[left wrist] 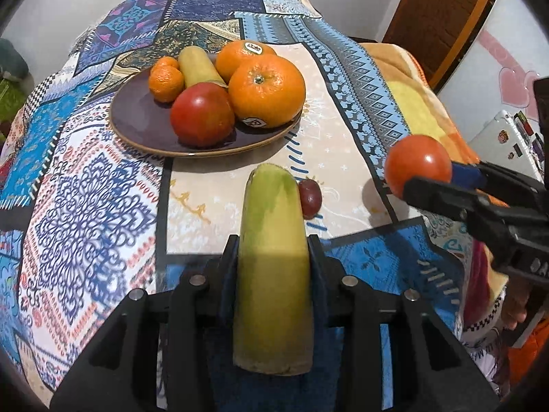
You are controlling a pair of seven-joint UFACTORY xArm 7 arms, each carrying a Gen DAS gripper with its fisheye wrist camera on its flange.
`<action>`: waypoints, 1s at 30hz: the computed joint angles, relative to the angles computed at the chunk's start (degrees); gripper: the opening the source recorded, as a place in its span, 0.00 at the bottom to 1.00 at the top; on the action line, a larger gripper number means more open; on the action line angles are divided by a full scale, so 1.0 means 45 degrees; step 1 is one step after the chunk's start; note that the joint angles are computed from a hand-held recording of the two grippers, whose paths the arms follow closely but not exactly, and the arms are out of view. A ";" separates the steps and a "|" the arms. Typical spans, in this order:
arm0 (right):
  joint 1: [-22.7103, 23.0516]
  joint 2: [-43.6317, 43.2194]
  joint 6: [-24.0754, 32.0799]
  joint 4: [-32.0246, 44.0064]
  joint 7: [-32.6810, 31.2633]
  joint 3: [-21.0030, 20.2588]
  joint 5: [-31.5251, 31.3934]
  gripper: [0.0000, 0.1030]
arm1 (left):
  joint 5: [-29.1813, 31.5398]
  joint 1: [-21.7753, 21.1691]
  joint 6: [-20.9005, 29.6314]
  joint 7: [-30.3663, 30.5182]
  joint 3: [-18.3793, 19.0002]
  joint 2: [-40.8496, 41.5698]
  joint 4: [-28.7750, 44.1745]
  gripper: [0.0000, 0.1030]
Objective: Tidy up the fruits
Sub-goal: 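Carry the cylinder and tomato over the purple plate and lower them onto it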
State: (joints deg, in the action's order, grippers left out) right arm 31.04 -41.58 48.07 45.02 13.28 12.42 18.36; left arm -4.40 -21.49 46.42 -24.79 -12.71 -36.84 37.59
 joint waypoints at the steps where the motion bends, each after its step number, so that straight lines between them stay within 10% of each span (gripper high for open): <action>1: -0.0012 0.0067 -0.0042 0.0093 -0.0005 0.0031 -0.0036 0.44 | -0.0132 -0.0071 0.0040 0.0039 0.0116 -0.0165 -0.0055 0.36; 30: -0.0106 0.2656 -0.1670 0.2698 -0.0339 0.0525 -0.1056 0.44 | 0.1023 0.2318 -0.0047 0.0183 0.0636 -0.1508 0.1095 0.36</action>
